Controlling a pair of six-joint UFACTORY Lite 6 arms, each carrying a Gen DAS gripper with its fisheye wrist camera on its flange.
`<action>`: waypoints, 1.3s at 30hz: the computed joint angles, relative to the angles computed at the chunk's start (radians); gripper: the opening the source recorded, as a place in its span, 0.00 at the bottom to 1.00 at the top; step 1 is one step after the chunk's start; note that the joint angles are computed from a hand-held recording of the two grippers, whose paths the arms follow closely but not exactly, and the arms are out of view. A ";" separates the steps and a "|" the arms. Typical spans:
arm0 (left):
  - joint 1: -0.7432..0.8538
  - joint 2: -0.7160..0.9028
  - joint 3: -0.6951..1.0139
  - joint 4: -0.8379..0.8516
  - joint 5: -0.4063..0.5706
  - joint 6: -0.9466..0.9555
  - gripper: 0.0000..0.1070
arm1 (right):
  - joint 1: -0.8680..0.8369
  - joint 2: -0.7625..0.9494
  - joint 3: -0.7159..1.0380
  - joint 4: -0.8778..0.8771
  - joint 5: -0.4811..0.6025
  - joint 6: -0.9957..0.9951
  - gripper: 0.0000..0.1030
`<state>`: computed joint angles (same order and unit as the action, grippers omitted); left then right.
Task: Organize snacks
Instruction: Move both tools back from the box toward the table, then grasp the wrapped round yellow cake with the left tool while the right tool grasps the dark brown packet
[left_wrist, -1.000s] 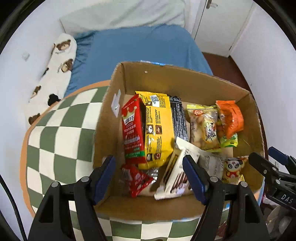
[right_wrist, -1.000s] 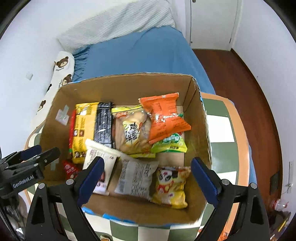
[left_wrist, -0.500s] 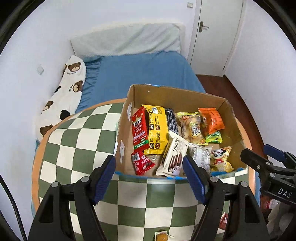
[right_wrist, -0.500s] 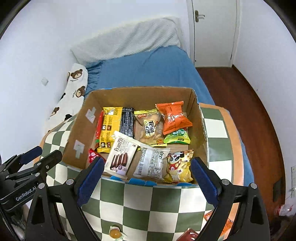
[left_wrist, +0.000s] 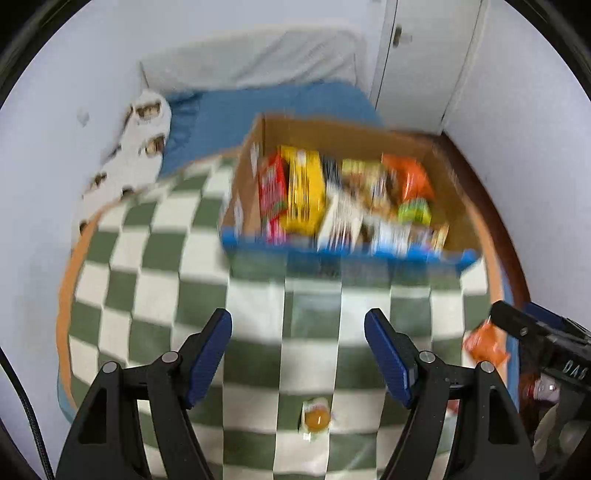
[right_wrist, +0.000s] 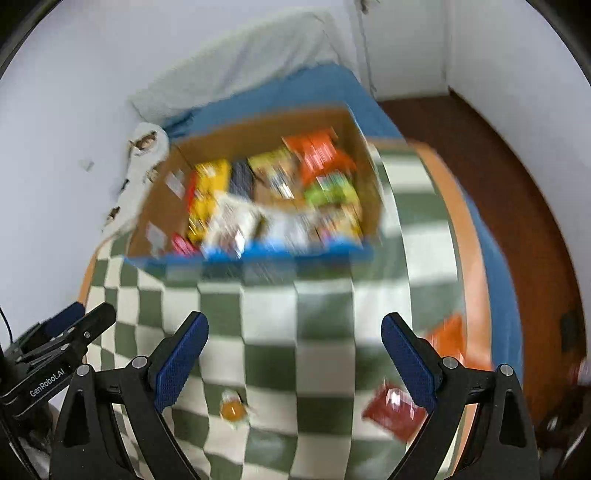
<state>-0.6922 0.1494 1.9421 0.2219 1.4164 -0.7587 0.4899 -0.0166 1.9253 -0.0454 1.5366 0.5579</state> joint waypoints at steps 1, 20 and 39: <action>-0.014 -0.044 -0.105 -0.015 -0.034 -0.015 0.68 | -0.021 -0.062 -0.105 0.021 0.005 0.011 0.94; -0.207 -0.180 -0.861 -0.261 -0.351 -0.089 0.68 | 0.009 -0.494 -1.100 -0.099 -0.108 -0.278 0.94; -0.231 -0.045 -0.822 -0.329 -0.429 -0.043 0.68 | -0.704 -0.497 -1.200 0.224 -0.228 -0.642 0.90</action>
<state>-0.9229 0.1042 1.1196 -0.1069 0.9877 -0.8014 -0.2140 -0.5141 0.7255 0.1790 1.3089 -0.0842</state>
